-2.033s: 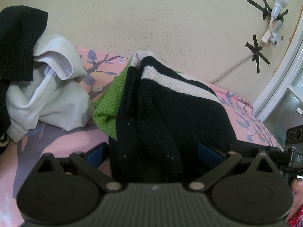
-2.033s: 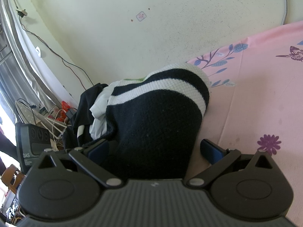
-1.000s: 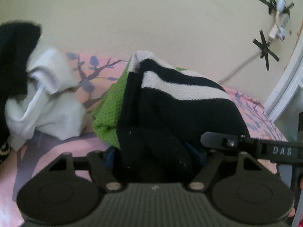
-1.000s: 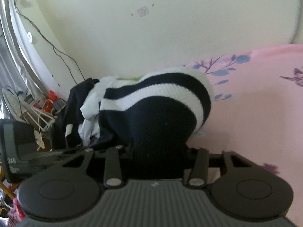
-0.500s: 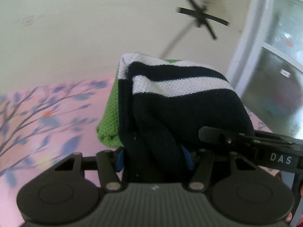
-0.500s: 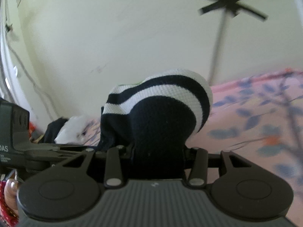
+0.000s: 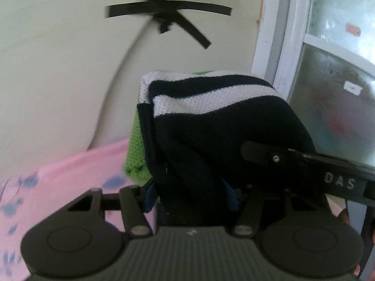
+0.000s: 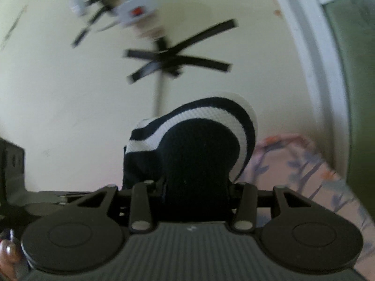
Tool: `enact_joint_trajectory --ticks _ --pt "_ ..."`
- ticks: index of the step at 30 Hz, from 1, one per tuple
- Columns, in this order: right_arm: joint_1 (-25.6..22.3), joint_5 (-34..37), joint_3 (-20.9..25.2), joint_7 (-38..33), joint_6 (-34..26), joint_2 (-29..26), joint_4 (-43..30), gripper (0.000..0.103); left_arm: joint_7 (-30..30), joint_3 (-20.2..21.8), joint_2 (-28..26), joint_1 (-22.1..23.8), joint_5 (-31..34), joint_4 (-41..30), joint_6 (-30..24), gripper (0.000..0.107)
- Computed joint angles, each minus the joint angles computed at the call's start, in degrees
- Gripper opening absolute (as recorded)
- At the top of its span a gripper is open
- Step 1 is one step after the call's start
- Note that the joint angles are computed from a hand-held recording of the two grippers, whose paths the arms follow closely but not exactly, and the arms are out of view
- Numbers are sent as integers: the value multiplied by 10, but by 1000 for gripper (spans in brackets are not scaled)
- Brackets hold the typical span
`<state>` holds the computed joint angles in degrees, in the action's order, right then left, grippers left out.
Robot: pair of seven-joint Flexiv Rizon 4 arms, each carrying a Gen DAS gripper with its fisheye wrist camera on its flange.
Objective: Fold small clothes
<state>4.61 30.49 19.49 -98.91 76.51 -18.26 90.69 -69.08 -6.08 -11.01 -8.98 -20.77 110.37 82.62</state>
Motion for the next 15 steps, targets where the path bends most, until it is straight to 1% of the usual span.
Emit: enact_joint_trajectory --ticks 1,2,3,5,6,7,8,9,10,11,13,14,15 --pt "11 -15 -16 22 3 -10 -3 43 -16 11 -18 -10 26 -22 0 52" --pt "19 -32 -30 45 1 -22 -9 50 -32 24 -38 -19 54 -44 -4 55" --pt "34 -63 -53 82 -9 -35 -14 56 -55 43 -56 -33 85 -69 -15 55" --pt "72 -144 -104 170 -37 -50 -7 73 -127 100 -87 -69 157 -113 -44 56" --pt "86 -176 -124 211 -52 -57 -4 77 -155 117 -96 -79 184 -128 -64 65" --pt "87 -187 -126 229 -45 -61 2 81 -169 116 -100 -75 194 -130 -66 71" --pt "78 -187 -115 232 -38 -63 4 83 -187 118 -99 -74 204 -125 -61 79" --pt "71 -191 -107 236 -37 -63 5 84 -200 117 -95 -71 211 -118 -53 81" --pt "72 -209 -111 248 -29 -59 13 86 -204 110 -90 -64 212 -110 -47 81" --pt "85 -238 -129 273 -7 -50 31 89 -209 108 -79 -60 216 -97 -42 81" --pt "133 -316 -195 353 50 -21 86 90 -235 119 -59 -65 238 -82 -42 83" --pt "156 -350 -229 393 80 -2 117 90 -249 122 -53 -67 249 -80 -43 87" --pt "165 -368 -246 419 101 10 136 90 -276 129 -38 -69 274 -71 -43 93"
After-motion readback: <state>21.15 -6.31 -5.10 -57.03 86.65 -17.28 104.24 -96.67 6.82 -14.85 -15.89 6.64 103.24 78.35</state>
